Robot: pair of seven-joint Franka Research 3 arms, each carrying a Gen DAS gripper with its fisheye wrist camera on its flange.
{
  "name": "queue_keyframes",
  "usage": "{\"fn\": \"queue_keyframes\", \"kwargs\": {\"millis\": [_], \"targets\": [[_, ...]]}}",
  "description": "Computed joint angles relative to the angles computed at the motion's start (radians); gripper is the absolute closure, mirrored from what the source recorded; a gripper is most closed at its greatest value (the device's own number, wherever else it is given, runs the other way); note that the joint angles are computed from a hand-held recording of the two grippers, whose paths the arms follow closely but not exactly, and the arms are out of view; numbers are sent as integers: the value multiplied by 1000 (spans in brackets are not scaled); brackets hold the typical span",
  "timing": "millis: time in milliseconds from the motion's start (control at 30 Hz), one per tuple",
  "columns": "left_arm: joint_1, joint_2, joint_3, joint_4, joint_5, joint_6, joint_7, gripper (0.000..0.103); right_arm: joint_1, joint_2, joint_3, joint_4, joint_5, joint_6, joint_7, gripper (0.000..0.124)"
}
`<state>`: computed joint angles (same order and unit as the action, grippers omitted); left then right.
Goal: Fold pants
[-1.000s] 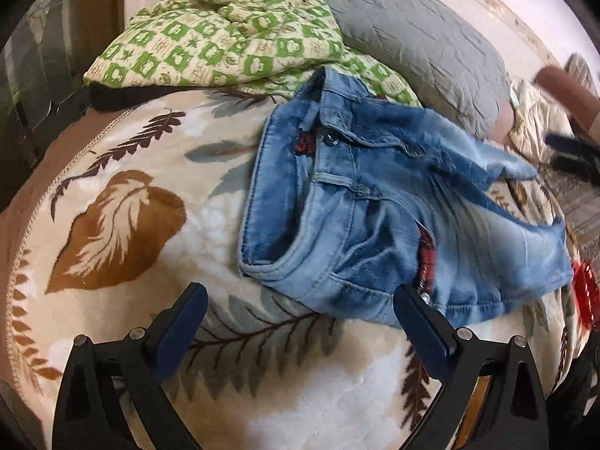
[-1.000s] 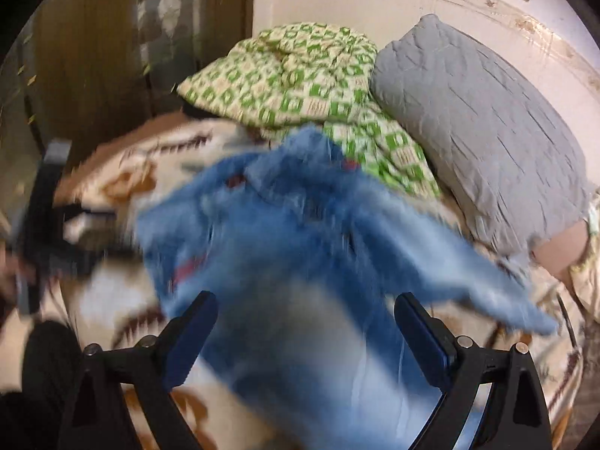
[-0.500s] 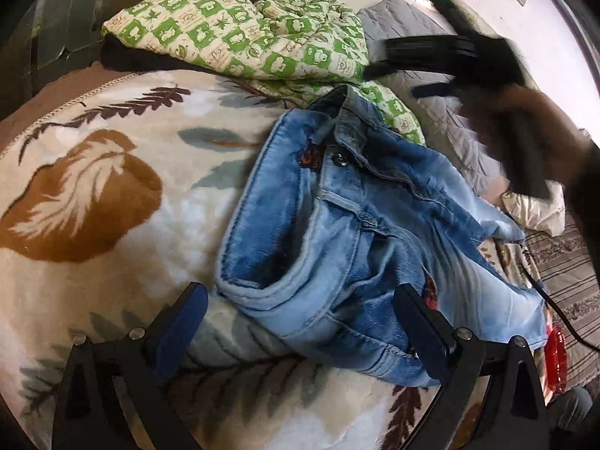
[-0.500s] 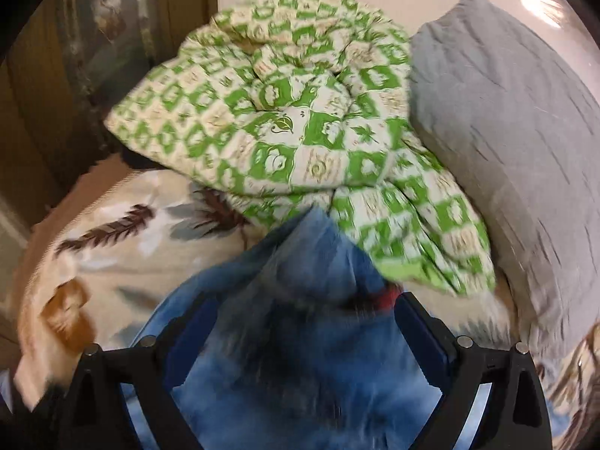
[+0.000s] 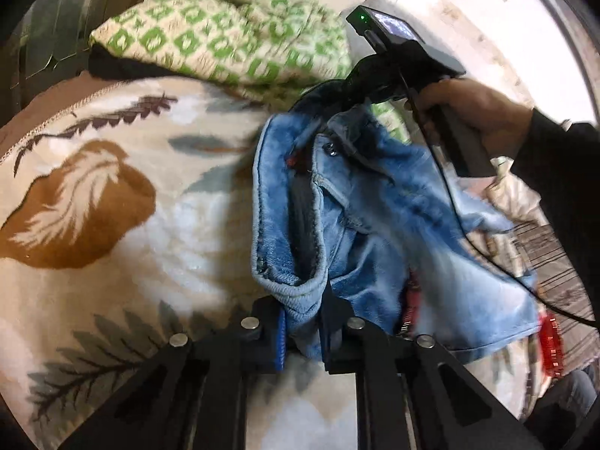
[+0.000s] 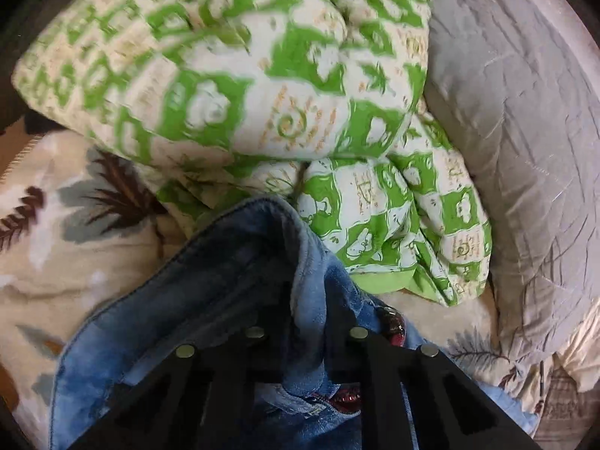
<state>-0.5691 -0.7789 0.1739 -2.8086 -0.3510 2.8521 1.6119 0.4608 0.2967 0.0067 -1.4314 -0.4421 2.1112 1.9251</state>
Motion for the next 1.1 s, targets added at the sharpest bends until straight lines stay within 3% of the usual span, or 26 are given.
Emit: {"fn": "queue_keyframes", "kwargs": {"millis": [167,300,400,533,633,767,800,833,867,900,933,1100], "targets": [[5,-194,3,-69,8,-19,6,89,-5,-102,38,-42,32,75,-93,111],[77,-353,4,-111,30,-74,-47,89,14,-97,78,48,104,51,-158,111],[175,-434,5,-132,72,-154,-74,89,56,-19,92,167,135,2,-170,111],[280,-433,11,-146,116,-227,-98,89,128,136,73,331,160,-52,-154,111],[312,-400,21,-152,132,-270,-83,89,185,245,35,424,145,-96,-136,111],[328,-346,-9,-148,150,-296,-70,87,191,254,8,353,167,-64,-96,109],[332,-346,-13,-148,150,-296,-68,81,181,233,11,311,182,-32,-92,104],[344,-355,-28,-149,155,-294,-74,73,175,223,13,296,191,-28,-95,76],[353,-364,-42,-150,160,-295,-83,40,175,203,8,274,185,-24,-92,37],[365,-379,-53,-151,169,-299,-91,3,176,171,3,233,167,6,-84,27],[374,-409,-62,-156,177,-303,-97,0,173,123,1,174,147,53,-79,25],[380,-507,-103,-128,233,-350,-113,0,90,-86,39,-34,213,129,-91,25]]}}
